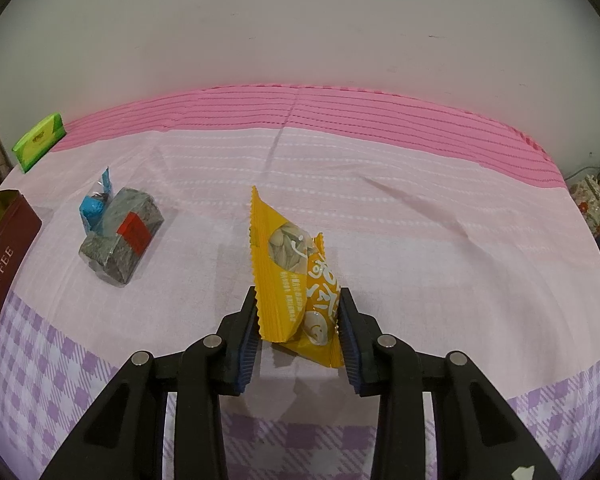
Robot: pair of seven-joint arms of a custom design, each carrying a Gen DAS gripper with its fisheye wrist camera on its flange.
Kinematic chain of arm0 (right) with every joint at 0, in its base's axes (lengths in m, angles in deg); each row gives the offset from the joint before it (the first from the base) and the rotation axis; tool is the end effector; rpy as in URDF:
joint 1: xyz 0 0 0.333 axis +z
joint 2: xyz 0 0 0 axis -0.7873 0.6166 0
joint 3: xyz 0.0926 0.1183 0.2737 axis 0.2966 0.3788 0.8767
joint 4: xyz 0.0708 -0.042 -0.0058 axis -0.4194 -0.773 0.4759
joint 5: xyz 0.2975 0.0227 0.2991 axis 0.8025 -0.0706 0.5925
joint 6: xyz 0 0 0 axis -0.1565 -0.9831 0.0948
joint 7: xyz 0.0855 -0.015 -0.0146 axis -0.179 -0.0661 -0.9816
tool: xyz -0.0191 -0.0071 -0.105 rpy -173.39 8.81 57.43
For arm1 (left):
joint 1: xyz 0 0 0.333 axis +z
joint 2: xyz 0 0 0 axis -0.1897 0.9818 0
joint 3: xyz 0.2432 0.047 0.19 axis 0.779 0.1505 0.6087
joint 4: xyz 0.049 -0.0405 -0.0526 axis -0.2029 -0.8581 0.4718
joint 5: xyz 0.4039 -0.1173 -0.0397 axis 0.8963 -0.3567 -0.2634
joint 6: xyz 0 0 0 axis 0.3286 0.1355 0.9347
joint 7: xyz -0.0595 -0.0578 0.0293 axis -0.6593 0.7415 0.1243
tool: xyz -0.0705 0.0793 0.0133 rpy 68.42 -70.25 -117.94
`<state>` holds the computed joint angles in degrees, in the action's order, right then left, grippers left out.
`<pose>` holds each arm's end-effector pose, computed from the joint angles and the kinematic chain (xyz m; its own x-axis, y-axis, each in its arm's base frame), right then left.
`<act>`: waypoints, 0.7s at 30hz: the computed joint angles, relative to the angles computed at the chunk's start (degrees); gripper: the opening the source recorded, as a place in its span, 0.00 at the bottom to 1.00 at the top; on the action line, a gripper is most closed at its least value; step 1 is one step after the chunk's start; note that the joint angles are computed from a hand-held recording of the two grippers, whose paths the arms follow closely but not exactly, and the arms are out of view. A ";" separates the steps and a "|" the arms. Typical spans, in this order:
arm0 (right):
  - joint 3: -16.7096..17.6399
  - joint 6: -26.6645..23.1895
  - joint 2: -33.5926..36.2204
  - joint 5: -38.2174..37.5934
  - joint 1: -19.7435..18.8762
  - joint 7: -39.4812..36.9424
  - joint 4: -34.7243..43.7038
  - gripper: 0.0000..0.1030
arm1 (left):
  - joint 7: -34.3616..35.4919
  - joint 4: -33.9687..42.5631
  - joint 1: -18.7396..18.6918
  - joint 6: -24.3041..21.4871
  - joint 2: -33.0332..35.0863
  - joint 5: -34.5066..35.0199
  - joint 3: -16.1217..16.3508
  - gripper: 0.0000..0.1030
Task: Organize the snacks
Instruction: 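Lower the candy into the tin and open the left gripper, then carry the yellow snack bag into the tin and open the right gripper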
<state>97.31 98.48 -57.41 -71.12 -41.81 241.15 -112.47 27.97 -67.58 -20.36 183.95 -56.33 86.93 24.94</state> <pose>0.3775 0.1776 0.3760 -0.4929 -0.8695 0.0325 -0.6939 0.3703 -0.6175 0.5381 -0.2158 0.4353 -0.3266 -0.9408 -0.0903 -0.7833 0.3229 -0.5312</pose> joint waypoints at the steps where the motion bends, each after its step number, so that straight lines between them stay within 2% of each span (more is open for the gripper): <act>1: -0.01 -0.04 0.04 0.06 0.03 0.07 0.06 0.32 | -0.46 -0.23 0.12 0.24 -0.13 0.45 0.03 0.28; 7: -0.11 -0.46 0.09 0.74 0.64 -0.33 0.36 0.31 | 0.11 -0.46 0.23 -1.22 -0.23 -1.49 0.35 0.28; 10: -0.02 -0.35 -0.20 1.38 1.12 -0.49 0.42 0.31 | 0.86 -0.84 0.20 -0.75 -0.43 -3.24 0.54 0.28; 13: 0.46 -0.40 -0.64 1.83 1.53 -0.17 0.72 0.31 | -2.01 -1.63 0.73 0.97 -1.02 -2.76 0.49 0.28; 17: 1.12 -0.65 -0.98 2.36 2.15 0.17 1.93 0.31 | -2.15 -1.92 0.93 1.80 -1.08 -5.88 1.05 0.28; 21: 1.98 -0.03 -0.08 1.69 2.50 0.19 4.73 0.31 | -5.05 -1.72 1.77 0.72 -0.82 -2.62 0.75 0.28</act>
